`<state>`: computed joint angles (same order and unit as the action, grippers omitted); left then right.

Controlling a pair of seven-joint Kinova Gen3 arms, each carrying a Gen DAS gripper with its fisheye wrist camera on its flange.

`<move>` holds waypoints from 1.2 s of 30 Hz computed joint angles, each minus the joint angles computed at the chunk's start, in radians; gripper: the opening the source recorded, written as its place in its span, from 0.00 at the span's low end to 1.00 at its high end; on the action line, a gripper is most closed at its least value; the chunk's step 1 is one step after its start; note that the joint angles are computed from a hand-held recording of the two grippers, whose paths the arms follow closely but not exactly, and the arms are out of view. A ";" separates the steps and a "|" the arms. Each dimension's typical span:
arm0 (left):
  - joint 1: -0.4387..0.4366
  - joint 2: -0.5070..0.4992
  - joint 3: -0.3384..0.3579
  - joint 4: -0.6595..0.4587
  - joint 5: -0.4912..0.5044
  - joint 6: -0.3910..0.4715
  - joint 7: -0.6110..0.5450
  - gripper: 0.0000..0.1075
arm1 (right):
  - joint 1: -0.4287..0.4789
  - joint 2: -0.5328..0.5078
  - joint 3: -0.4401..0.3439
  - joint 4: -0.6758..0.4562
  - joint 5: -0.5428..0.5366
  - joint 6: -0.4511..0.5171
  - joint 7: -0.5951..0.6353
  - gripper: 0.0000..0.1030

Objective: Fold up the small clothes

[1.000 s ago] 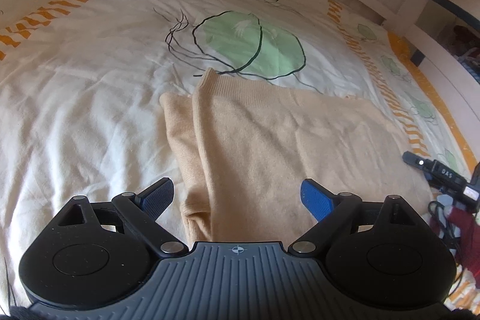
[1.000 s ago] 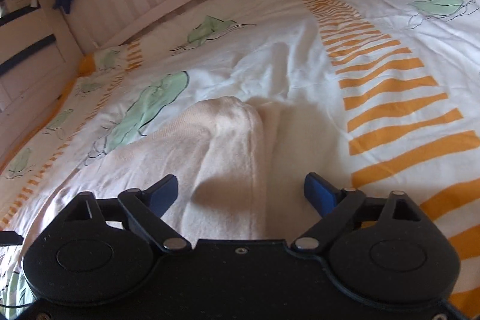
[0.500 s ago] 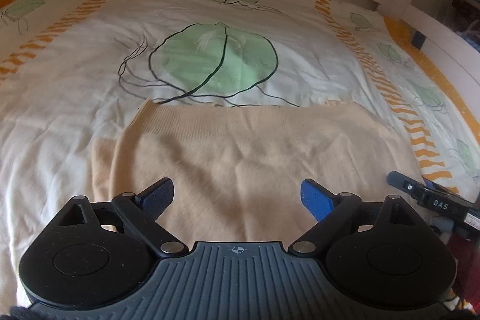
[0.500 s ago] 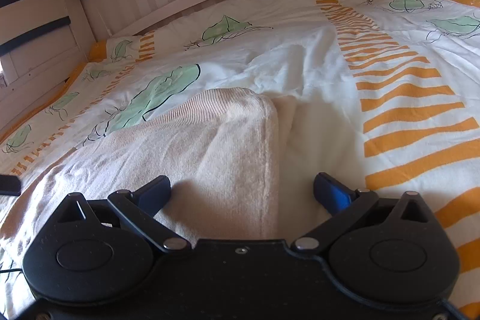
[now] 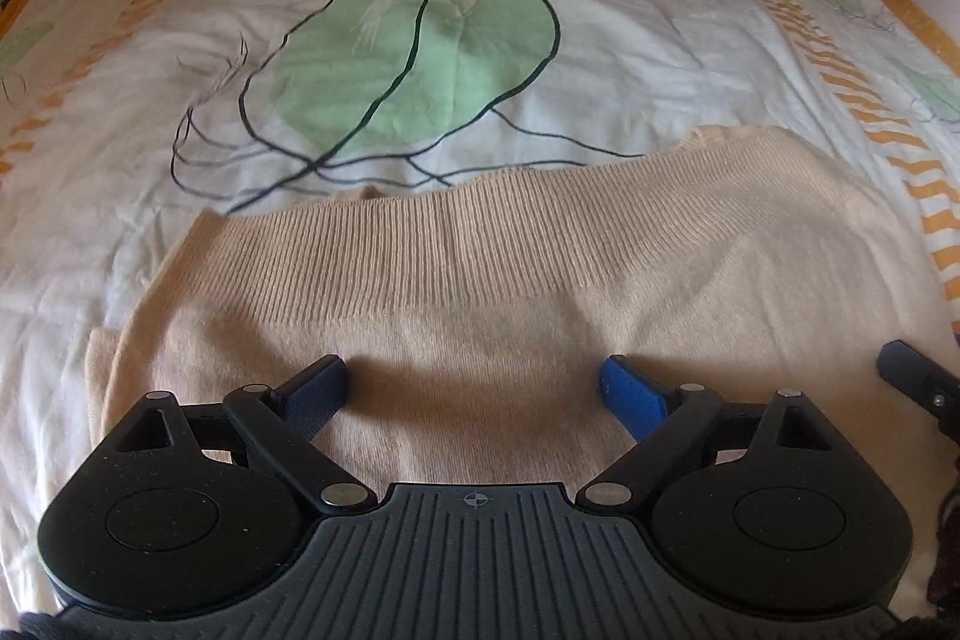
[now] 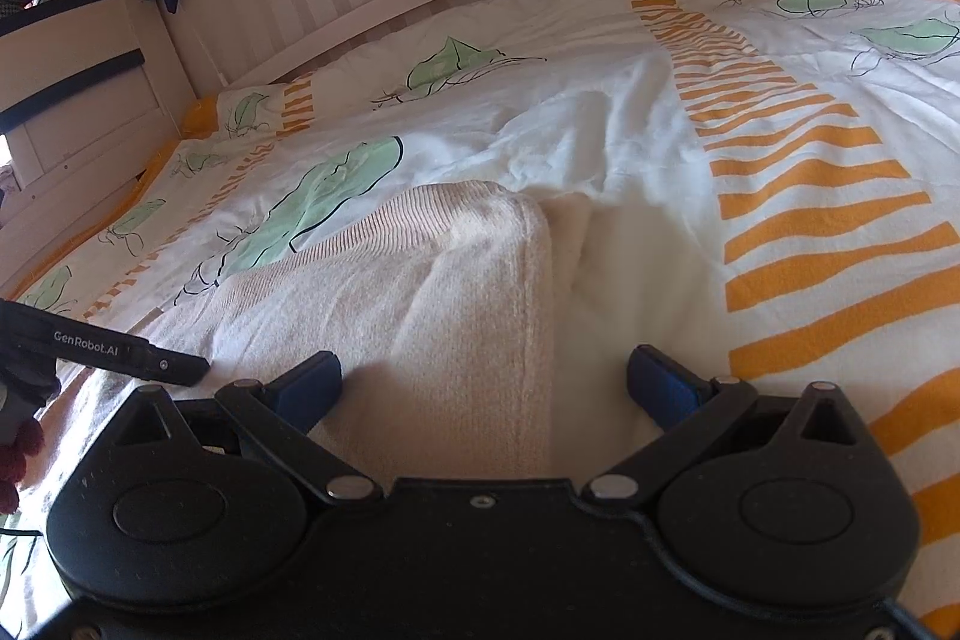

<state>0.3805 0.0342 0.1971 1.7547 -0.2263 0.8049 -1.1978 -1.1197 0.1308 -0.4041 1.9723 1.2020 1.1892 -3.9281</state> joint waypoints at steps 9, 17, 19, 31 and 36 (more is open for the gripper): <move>0.024 0.012 -0.002 0.014 -0.034 0.000 0.103 0.96 | -0.163 -0.018 0.184 0.030 0.018 -0.038 -0.042 1.00; -0.005 0.040 -0.013 -0.035 0.053 0.052 0.026 0.96 | -0.080 -0.169 0.227 0.118 0.032 -0.341 -0.019 0.99; -0.002 0.043 -0.014 -0.039 0.052 0.056 0.033 0.96 | -0.067 -0.200 0.248 0.130 0.030 -0.423 -0.029 0.93; -0.013 0.022 -0.023 -0.011 0.080 0.017 0.004 0.96 | 0.308 -0.258 0.092 0.137 -0.222 -0.709 0.116 0.30; -0.051 -0.068 -0.030 0.043 0.131 -0.010 -0.024 0.82 | 0.523 -0.217 -0.139 0.021 -0.356 -0.594 0.315 0.29</move>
